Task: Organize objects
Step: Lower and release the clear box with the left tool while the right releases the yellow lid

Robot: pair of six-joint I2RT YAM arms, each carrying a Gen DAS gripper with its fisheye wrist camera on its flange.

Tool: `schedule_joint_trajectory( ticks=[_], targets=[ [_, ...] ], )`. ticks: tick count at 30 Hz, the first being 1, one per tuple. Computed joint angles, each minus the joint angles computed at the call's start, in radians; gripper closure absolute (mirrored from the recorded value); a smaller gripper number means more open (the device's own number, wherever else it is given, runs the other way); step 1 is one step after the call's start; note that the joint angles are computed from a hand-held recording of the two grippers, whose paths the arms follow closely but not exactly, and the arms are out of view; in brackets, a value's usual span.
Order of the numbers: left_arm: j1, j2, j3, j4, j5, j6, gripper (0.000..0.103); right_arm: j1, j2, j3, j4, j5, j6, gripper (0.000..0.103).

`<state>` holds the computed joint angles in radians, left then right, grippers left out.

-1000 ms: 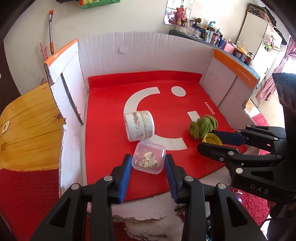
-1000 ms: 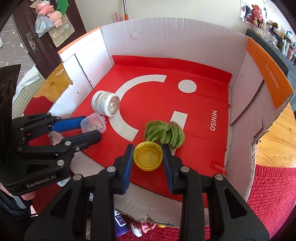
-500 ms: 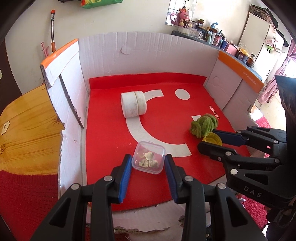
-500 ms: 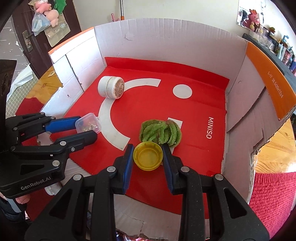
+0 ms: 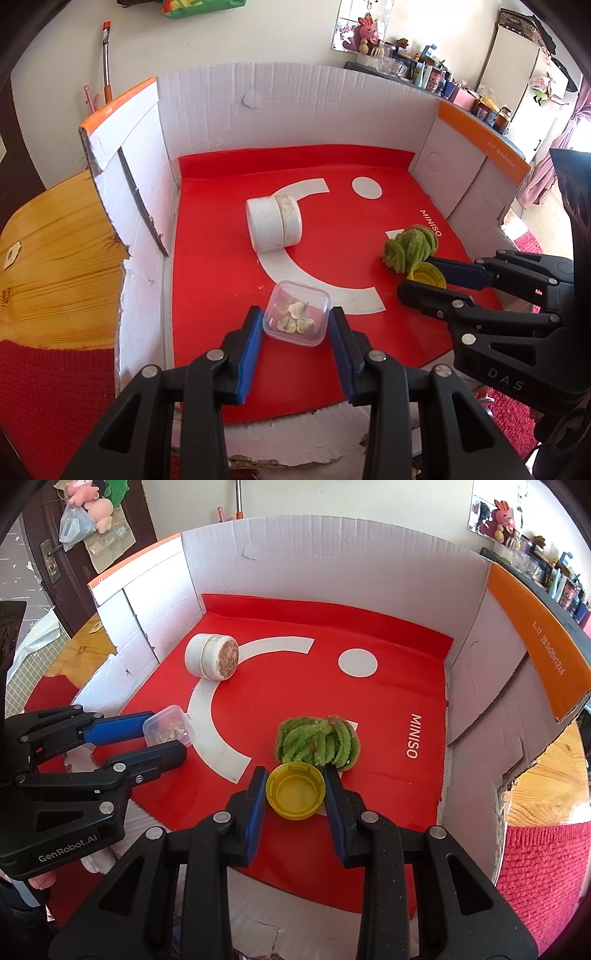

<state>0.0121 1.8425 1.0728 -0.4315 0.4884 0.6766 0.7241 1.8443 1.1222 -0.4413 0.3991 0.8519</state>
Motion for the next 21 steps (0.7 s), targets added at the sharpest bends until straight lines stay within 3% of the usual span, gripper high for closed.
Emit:
schedule_joint_trajectory(
  ticks=[15,21],
  targets=[
    [0.0,0.0,-0.001,0.004,0.0,-0.005,0.064,0.0,-0.016,-0.021,0.021,-0.003,0.005,0.074],
    [0.001,0.006,0.005,0.006,0.001,-0.012,0.059,0.004,-0.019,-0.027,0.03,0.0,0.01,0.074]
  ],
)
